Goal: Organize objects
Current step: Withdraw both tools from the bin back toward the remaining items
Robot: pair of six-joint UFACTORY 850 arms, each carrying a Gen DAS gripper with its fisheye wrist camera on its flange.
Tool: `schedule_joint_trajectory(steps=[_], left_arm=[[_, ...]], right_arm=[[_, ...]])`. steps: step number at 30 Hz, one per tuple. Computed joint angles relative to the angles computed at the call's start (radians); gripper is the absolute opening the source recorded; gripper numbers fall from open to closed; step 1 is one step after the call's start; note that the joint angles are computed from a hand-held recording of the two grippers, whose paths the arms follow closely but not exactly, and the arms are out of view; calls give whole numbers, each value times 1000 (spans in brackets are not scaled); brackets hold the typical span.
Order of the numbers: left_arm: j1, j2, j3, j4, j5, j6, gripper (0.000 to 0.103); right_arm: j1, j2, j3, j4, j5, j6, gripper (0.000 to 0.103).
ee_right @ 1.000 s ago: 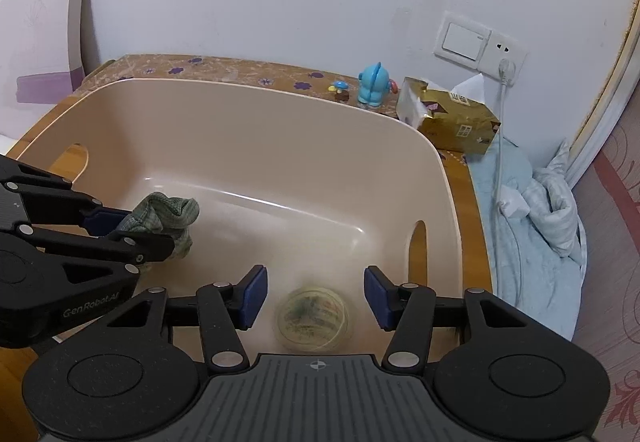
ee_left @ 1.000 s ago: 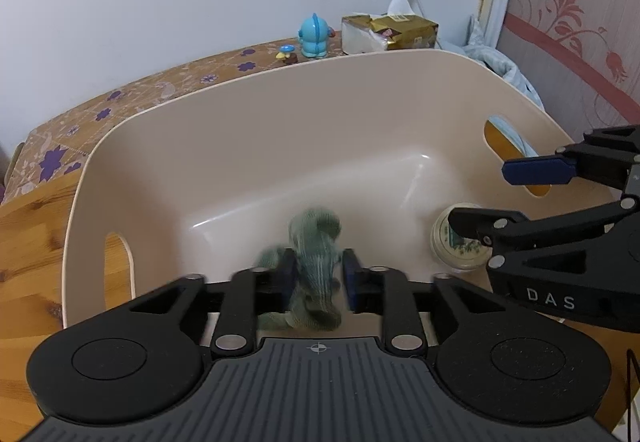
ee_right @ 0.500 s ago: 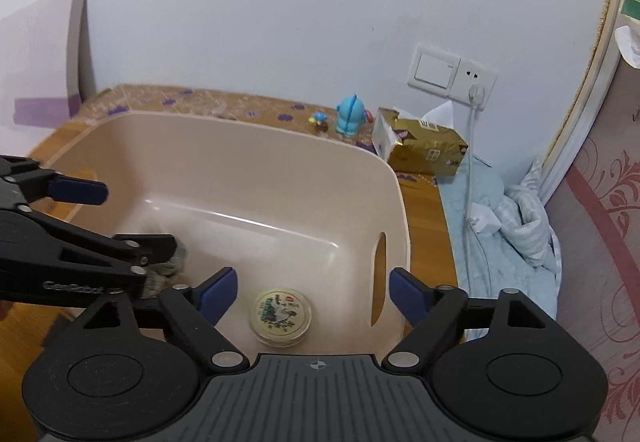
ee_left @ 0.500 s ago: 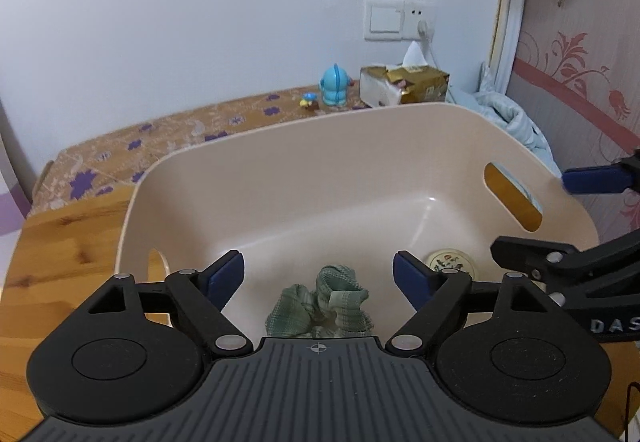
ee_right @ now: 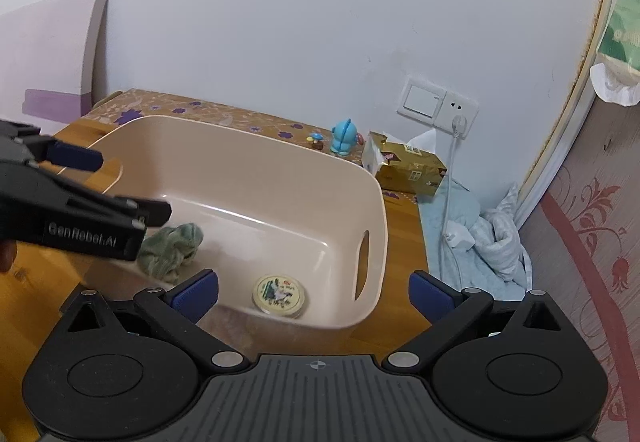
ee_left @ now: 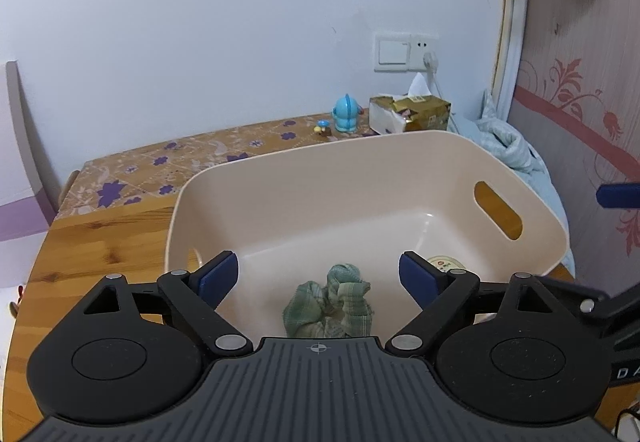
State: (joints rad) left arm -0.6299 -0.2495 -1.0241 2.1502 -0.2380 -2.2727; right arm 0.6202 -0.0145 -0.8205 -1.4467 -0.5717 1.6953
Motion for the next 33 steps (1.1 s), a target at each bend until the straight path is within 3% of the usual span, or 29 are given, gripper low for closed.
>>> schedule_joint_trajectory(steps=[8,21,33], left_arm=[[-31,93,94,66,-69,-77,91],[-57,155,179,13,-60,-55,92],[-80,170,247,7,-48,-87,92]], right_arm=[[33,44,45,22,-18,-1,103],[60,88,112,59,-23,27,103],[63,75,157,79,24,70,103]])
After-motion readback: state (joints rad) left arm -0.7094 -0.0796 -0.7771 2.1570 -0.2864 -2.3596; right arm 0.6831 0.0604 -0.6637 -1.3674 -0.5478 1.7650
